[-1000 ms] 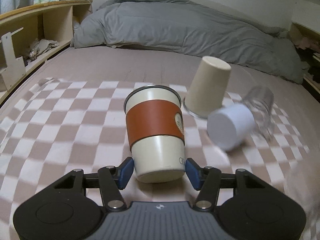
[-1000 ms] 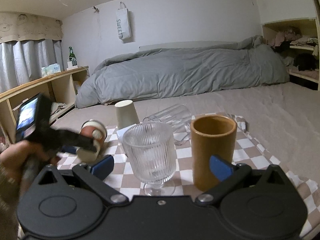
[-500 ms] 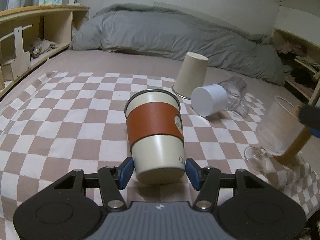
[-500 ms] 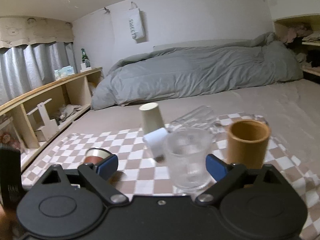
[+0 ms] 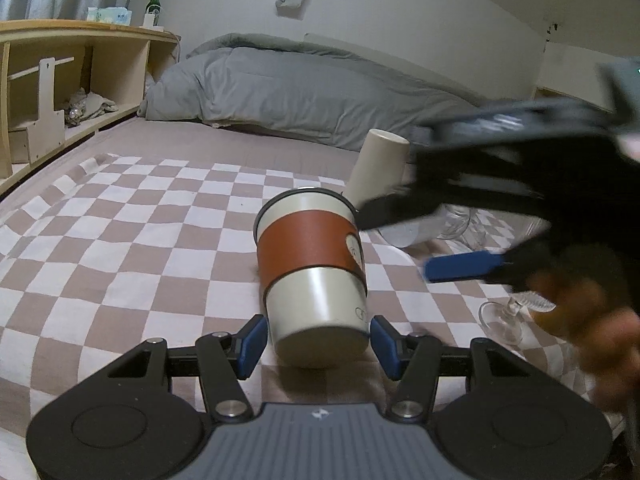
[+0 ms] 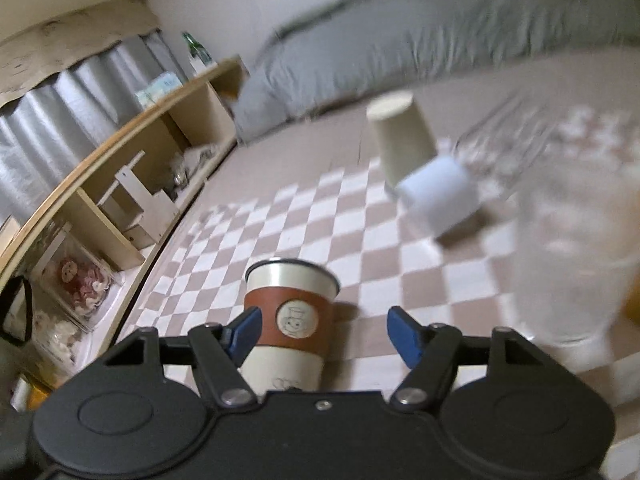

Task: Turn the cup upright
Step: 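Hold the sleeved cup with the left tool while the right tool grasps its sleeve, then rotate the sleeved cup upright with the right tool and lower it onto the cloth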

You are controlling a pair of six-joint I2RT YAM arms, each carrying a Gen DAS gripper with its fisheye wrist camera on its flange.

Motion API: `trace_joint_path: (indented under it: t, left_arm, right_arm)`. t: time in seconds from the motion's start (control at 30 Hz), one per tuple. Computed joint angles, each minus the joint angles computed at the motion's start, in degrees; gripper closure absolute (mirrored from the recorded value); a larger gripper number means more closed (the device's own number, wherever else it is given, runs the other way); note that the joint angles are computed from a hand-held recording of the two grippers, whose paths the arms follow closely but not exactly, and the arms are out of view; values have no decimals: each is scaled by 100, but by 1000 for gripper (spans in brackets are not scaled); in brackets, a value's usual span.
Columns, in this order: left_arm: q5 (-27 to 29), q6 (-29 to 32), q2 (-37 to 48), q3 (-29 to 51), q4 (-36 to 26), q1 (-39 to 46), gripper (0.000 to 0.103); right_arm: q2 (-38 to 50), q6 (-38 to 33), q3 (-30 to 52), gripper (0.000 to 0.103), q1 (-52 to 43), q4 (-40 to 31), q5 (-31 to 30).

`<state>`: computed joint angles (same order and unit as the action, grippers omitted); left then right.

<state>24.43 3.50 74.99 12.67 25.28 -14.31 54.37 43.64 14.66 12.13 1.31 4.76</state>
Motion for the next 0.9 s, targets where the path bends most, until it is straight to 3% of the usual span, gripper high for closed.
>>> trace_joint_path:
  t: [0.07, 0.2, 0.43, 0.63, 0.73, 0.9]
  left_arm:
    - [71, 18, 38, 5, 3, 34, 46]
    - [73, 44, 63, 41, -60, 32, 46]
    - [62, 42, 173, 232, -371, 82, 46]
    - [155, 115, 118, 214, -445, 144, 44]
    - [197, 193, 138, 239, -443, 226, 33]
    - [297, 272, -202, 108, -483, 391, 23]
  right_arm:
    - [866, 56, 334, 32, -332, 297, -543]
    - [2120, 1, 1156, 28, -716, 189, -1352]
    - [3285, -581, 2260, 22, -781, -509, -2088]
    - [3514, -1062, 2387, 26, -615, -457, -1982]
    - [3098, -1111, 1952, 26, -513, -107, -1674]
    - [1995, -1150, 1037, 27, -398, 536, -768]
